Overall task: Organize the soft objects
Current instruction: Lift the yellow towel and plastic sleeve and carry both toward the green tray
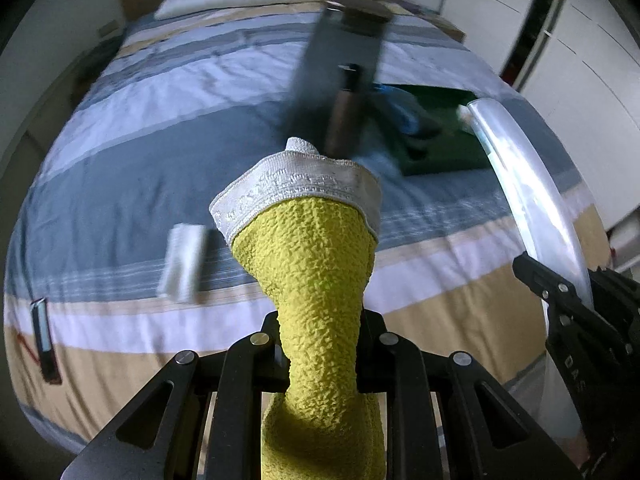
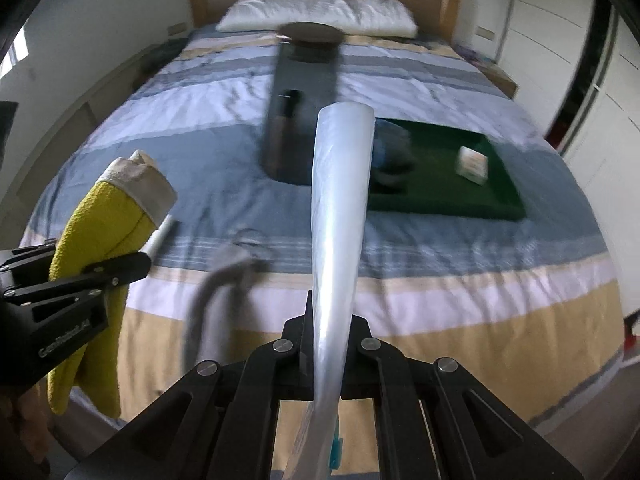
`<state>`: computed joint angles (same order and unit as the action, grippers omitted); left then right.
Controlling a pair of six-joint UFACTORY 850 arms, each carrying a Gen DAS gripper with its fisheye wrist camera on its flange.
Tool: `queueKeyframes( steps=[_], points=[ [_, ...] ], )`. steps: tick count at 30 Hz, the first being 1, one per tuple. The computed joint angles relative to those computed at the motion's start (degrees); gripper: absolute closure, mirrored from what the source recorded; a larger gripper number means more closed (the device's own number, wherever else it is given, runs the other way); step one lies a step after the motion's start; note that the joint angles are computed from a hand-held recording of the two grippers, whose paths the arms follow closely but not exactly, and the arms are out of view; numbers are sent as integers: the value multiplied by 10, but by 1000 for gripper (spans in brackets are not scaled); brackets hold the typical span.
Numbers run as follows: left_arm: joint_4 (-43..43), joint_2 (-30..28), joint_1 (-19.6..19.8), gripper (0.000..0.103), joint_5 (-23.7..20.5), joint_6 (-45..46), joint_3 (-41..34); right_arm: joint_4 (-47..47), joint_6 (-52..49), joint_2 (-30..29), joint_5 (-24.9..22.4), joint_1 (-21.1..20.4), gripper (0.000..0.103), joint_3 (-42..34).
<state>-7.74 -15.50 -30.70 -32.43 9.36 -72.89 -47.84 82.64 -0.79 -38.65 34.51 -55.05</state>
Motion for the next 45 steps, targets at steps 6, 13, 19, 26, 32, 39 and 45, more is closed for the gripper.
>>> queueKeyframes(
  steps=[6,13,19,26,32,39,45],
  points=[
    [-24,-36,-44,87,-8,13,-36,12,-13,35,-19,-42,99,34],
    [-33,-95,-86,86,-15,-10,-109,4,-39,54,-11,-107,99,55],
    [-30,-153,-105,86,-24,-36,-186,-27,-45,40,12,-161,99,47],
    [-13,-230,-120,86,-31,-73,-296,-70,-72,6,66,-232,99,30],
    [14,-303,-128,86,-49,-117,-400,-124,-78,-43,110,-284,99,3],
    [39,-379,-131,86,-72,-159,-514,-204,-49,-108,144,-321,99,-42],
    [62,-436,-132,85,-97,-190,-608,-284,-19,-157,170,-344,98,-83]
  ],
)
